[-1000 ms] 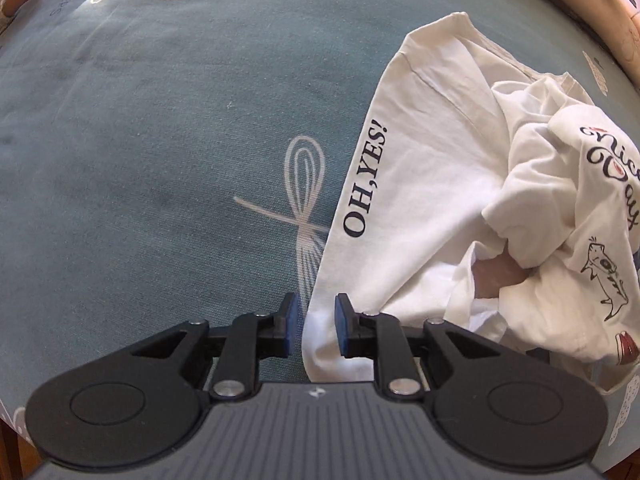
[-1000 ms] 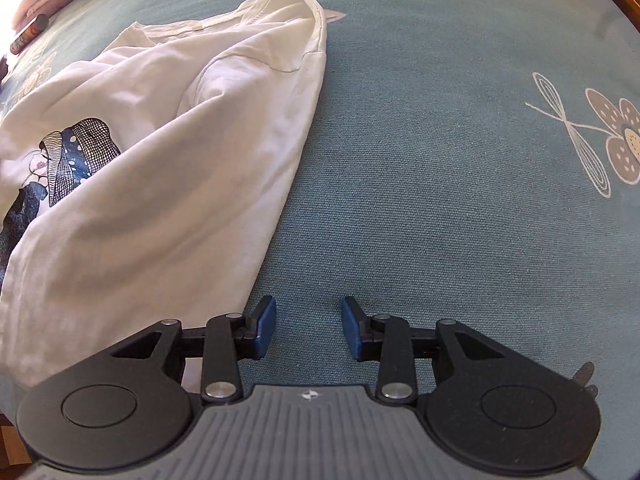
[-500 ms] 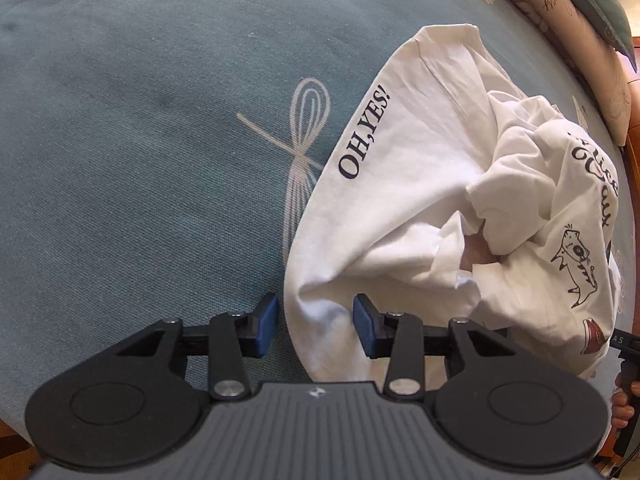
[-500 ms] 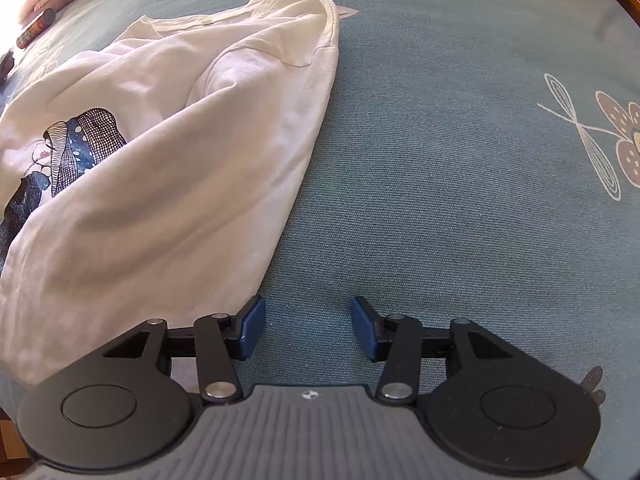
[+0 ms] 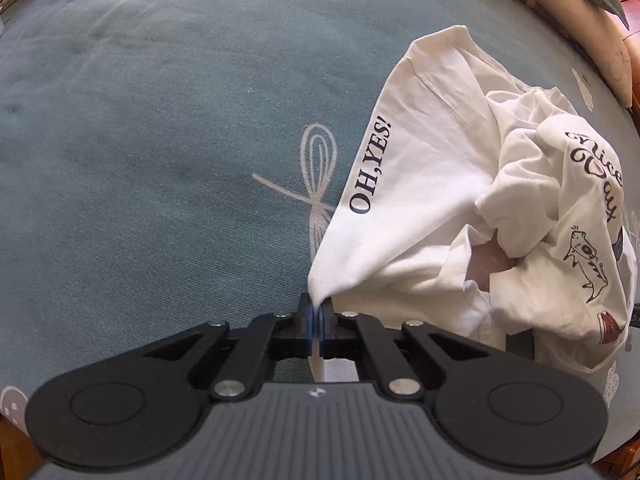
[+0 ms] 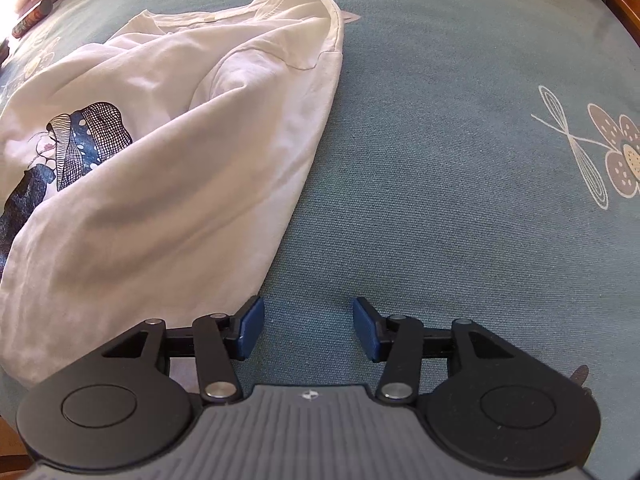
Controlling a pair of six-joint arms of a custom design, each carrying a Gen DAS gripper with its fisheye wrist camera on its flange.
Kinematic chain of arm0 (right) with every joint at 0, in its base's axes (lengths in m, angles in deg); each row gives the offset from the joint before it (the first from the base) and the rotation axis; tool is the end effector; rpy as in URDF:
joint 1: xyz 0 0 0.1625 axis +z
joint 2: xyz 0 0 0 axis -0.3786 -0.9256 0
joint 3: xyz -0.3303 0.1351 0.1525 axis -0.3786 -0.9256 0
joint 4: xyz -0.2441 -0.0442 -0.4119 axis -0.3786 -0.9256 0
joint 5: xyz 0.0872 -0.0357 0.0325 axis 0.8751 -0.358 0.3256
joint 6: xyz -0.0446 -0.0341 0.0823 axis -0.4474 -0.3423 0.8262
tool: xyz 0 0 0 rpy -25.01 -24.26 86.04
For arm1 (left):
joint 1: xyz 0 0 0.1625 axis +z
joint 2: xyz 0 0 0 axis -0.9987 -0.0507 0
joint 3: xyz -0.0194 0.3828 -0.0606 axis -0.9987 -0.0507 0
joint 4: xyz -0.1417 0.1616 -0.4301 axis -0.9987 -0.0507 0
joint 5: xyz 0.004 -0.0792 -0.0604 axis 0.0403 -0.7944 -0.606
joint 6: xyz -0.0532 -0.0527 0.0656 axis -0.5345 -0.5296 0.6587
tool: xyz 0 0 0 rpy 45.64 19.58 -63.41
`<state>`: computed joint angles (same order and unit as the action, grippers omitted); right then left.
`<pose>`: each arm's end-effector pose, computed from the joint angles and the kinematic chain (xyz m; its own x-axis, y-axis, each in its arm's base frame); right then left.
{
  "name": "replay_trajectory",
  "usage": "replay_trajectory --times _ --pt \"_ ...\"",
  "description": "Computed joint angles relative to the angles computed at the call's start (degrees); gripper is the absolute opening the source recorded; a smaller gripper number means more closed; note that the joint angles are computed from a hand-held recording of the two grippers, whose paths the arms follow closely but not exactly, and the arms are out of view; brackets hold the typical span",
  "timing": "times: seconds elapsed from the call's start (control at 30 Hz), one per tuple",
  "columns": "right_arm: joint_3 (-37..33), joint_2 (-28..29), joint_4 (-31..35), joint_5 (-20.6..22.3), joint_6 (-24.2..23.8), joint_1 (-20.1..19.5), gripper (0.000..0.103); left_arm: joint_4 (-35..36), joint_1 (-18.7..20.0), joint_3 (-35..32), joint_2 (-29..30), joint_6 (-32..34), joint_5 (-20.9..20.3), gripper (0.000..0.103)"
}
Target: Fold clothes
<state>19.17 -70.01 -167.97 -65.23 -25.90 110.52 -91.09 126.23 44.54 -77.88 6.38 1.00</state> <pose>0.0580 -0.5532 0.4101 -0.7706 -0.0782 0.6326 -0.2212 0.9636 -0.1503 -0.3343 -0.5177 0.1493 -0.8219 -0.0854 -0.5632 0.0936 0.9550 -0.2815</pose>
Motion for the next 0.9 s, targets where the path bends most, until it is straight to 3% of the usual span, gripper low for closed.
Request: replay_trajectory --times 0.37,0.5,0.67,0.9 --pt "3.16 -3.30 -1.90 -0.96 0.50 1.37 0.054 14.17 2.58 -9.10 1.31 3.52 10.57 0.000" --pt "-1.40 -0.11 -2.19 -0.47 -1.45 -0.01 0.054 19.62 3.57 -12.91 2.92 4.54 14.43 0.000" --pt "-1.31 -0.50 -2.00 -0.34 -1.55 0.12 0.054 26.47 5.97 -18.87 6.48 5.11 19.16 0.001" --pt "-1.85 -0.36 -1.69 0.49 -2.45 -0.07 0.054 31.58 9.91 -26.32 11.30 4.60 21.69 0.002"
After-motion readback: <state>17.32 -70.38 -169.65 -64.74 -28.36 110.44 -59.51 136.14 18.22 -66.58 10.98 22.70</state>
